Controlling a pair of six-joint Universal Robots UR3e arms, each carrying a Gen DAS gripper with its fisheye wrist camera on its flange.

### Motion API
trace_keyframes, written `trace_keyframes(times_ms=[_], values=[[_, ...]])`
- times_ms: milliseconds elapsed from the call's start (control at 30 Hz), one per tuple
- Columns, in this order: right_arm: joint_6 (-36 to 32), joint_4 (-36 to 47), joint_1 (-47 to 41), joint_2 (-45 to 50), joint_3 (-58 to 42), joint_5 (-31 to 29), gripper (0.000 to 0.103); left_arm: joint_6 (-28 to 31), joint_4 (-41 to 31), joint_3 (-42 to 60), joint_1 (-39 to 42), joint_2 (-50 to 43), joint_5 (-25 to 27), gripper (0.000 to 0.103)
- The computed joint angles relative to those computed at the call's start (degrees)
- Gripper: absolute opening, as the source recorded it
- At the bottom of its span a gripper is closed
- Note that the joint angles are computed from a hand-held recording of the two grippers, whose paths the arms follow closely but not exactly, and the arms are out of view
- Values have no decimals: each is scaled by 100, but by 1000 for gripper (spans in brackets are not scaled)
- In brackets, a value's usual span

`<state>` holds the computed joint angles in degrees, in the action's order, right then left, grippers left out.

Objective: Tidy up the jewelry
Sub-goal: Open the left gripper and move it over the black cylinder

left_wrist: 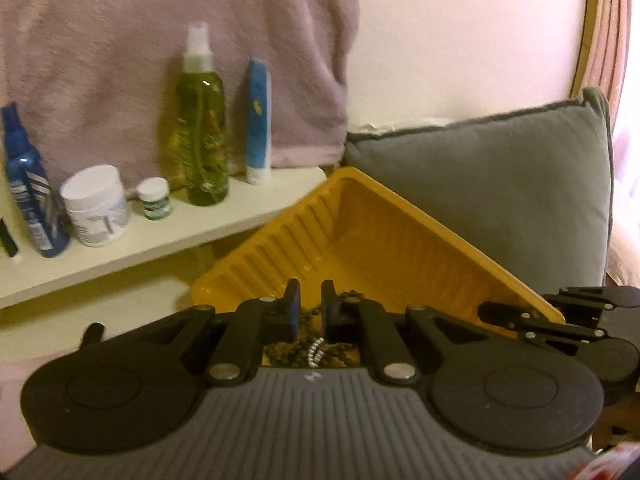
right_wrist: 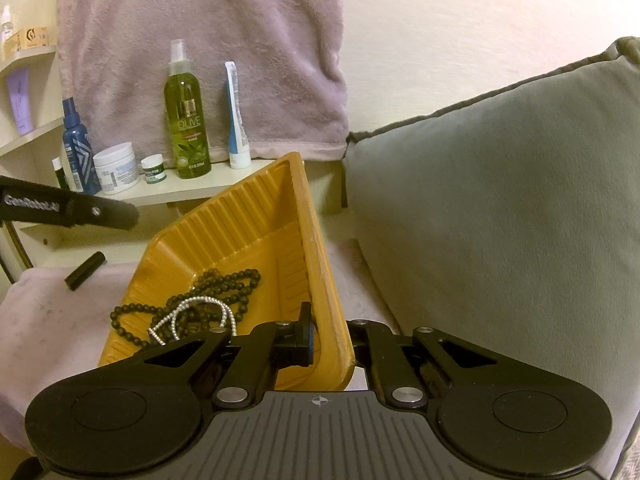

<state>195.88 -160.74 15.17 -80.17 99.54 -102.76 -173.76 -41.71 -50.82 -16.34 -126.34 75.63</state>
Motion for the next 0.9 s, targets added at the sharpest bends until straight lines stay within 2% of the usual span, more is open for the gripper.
trace_keyframes(times_ms=[233, 467, 567, 767, 900], values=[[4, -13, -4, 0, 12, 5, 6, -160, 942, -1404, 254, 765, 247, 19], [-7, -23, 3, 1, 27, -11, 6, -221, 1971, -3214, 627, 1636, 832, 26], [-9, -13, 14, -13, 40, -23, 6, -279, 2210, -3844, 880, 1922, 923, 34], [-20, 30, 19, -19, 48, -57, 6, -172, 2584, -4593, 1282, 2218, 1032, 43], [-35, 48, 21, -29, 48, -62, 6, -166, 2839, -4720, 1439, 2163, 1042, 57]])
